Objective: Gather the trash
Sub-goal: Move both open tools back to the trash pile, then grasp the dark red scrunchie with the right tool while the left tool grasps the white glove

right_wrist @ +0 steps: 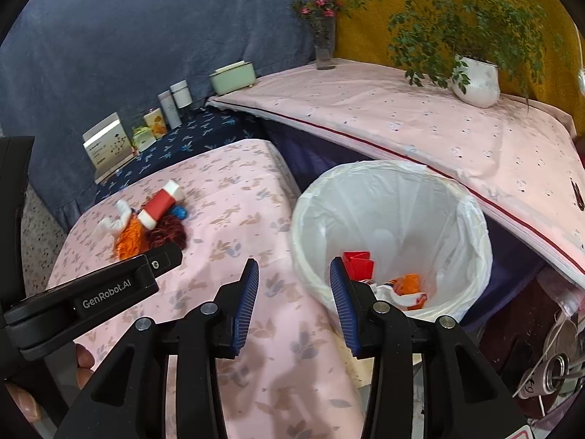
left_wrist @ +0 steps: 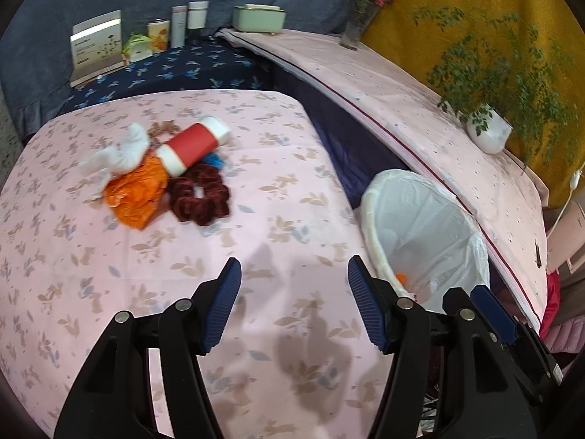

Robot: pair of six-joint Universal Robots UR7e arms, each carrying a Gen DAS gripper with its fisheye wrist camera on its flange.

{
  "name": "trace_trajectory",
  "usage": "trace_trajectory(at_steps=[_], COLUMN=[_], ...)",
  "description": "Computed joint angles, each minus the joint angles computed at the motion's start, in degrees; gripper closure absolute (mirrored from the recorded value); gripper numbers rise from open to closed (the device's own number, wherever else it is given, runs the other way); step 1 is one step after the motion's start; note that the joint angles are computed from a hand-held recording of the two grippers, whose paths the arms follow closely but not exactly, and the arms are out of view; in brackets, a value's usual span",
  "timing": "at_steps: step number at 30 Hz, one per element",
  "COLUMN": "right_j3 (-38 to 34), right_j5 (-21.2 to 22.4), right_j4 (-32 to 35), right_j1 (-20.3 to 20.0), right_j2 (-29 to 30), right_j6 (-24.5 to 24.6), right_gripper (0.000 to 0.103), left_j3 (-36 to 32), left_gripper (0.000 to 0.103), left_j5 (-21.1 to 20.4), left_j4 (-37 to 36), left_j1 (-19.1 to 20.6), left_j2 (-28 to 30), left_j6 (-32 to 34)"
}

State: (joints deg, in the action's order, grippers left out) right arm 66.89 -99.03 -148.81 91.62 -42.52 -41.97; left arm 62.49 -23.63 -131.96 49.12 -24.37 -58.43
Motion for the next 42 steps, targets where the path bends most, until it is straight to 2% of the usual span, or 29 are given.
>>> trace_trajectory(at_steps=[3,8,16,23,32,42], right_j3=[1.8,4.9,8.5,11.3,11.2,9.7], right_j5=[-0.1,-0.2,-1.0,-2.1,-3.5,-5.0], right_j4=[-0.6,-2.1,-3.5,-5.4,-6.2,-6.1], right_j1=[0.5,1.7,2.8,3.6,4.5,5.3], right_j2=[-0.5,-1.5,-2.1,-2.2,-0.7,2.0], right_j6=[-0.4,-3.8,-5.0,-5.8,-5.2,-3.7], right_gripper=[0.062,0.062,0.062,0.062,0.062,0.062], left_j3=[4.0,9.0,16.0,20.1,22.7,25.4], left_gripper=[0.045,0.045,0.045,0.045,0.045,0.033], left_j5=[1.6,3.6,3.7,3.7,3.4,4.4], left_j4=[1.8,9.7,13.4,11.8,8.3,7.0], left_j1=[-0.5,-1.3,-1.9,-1.8,-0.9,0.8], left_j2=[-2.4,-6.0,-10.7,-13.3,-15.0,-18.0], left_j6=[-4.7,-15.0,-23.4,-24.8,-22.9,-23.5])
